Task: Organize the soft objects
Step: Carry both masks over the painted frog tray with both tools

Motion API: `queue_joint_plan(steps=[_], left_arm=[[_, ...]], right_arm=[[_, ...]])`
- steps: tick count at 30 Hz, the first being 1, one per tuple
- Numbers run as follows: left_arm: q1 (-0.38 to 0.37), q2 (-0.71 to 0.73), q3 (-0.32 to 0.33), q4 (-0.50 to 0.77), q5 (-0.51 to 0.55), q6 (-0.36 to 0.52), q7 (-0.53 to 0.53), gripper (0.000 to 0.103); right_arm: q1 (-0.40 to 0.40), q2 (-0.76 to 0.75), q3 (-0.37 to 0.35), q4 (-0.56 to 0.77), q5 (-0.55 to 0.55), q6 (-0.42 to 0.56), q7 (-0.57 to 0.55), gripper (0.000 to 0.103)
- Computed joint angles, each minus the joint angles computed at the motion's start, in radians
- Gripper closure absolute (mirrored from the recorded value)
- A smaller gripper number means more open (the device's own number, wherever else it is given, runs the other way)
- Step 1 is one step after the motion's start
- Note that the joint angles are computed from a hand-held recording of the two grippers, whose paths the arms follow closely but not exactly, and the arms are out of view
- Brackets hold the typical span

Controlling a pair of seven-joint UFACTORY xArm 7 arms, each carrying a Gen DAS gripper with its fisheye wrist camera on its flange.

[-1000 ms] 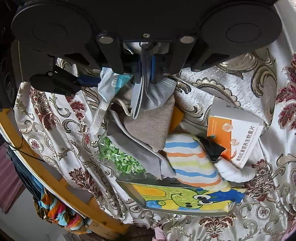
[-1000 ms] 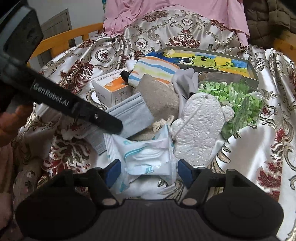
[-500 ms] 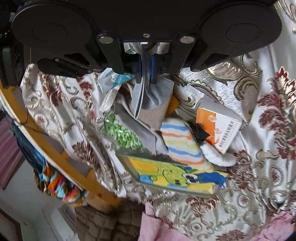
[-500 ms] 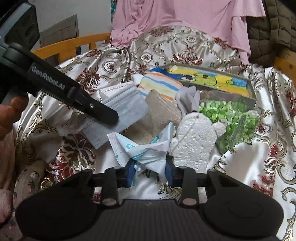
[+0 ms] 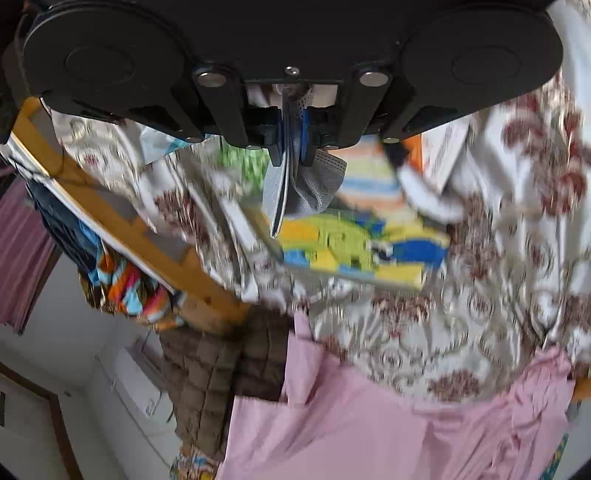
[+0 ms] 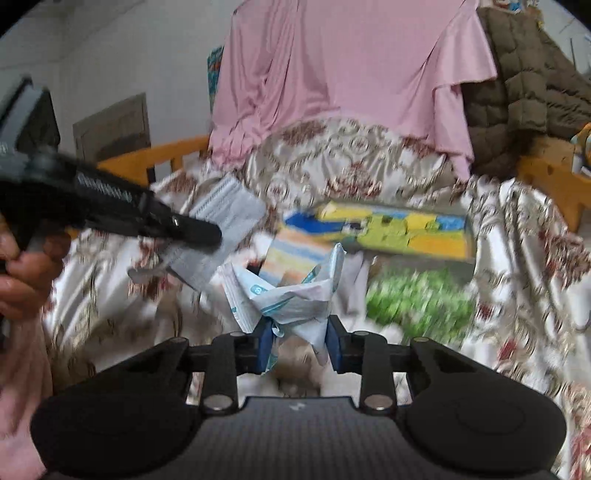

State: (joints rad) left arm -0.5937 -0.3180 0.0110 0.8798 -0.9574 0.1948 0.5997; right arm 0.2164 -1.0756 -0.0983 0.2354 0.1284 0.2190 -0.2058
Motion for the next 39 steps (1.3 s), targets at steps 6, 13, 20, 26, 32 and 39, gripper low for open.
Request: queue_joint_plan(steps=[6, 13, 20, 26, 32, 39], left_arm=[[0.007, 0.228, 0.019, 0.253, -0.134, 0.041, 0.145, 0.093], [0.086, 0.56, -0.021, 0.595, -0.034, 0.082, 0.052, 0.093], [0.095, 0.858, -0.007, 0.923, 0.19, 0.131, -0.201, 0.093], [0.068, 1.083, 0.068, 1.237, 0.433, 0.305, -0.445, 0.093], [0.096, 1.191, 0.025, 1.398, 0.566, 0.425, -0.488, 0.091], [0.113, 1.238, -0.017, 1.472, 0.68, 0.485, -0.588, 0.08]], right_arm=[[-0.026, 0.273, -0.047, 0.185, -0.019, -0.109, -0.048, 0.067], [-0.01, 0.666, -0.126, 0.437, 0.011, -0.212, -0.072, 0.067], [0.25, 0.967, -0.397, 0.72, 0.343, -0.132, -0.317, 0.067], [0.166, 1.173, -0.379, 0.915, 0.467, 0.032, -0.359, 0.067], [0.084, 1.255, -0.324, 0.991, 0.418, 0.095, -0.293, 0.063], [0.01, 1.267, -0.248, 0.991, 0.366, 0.071, -0.242, 0.047]])
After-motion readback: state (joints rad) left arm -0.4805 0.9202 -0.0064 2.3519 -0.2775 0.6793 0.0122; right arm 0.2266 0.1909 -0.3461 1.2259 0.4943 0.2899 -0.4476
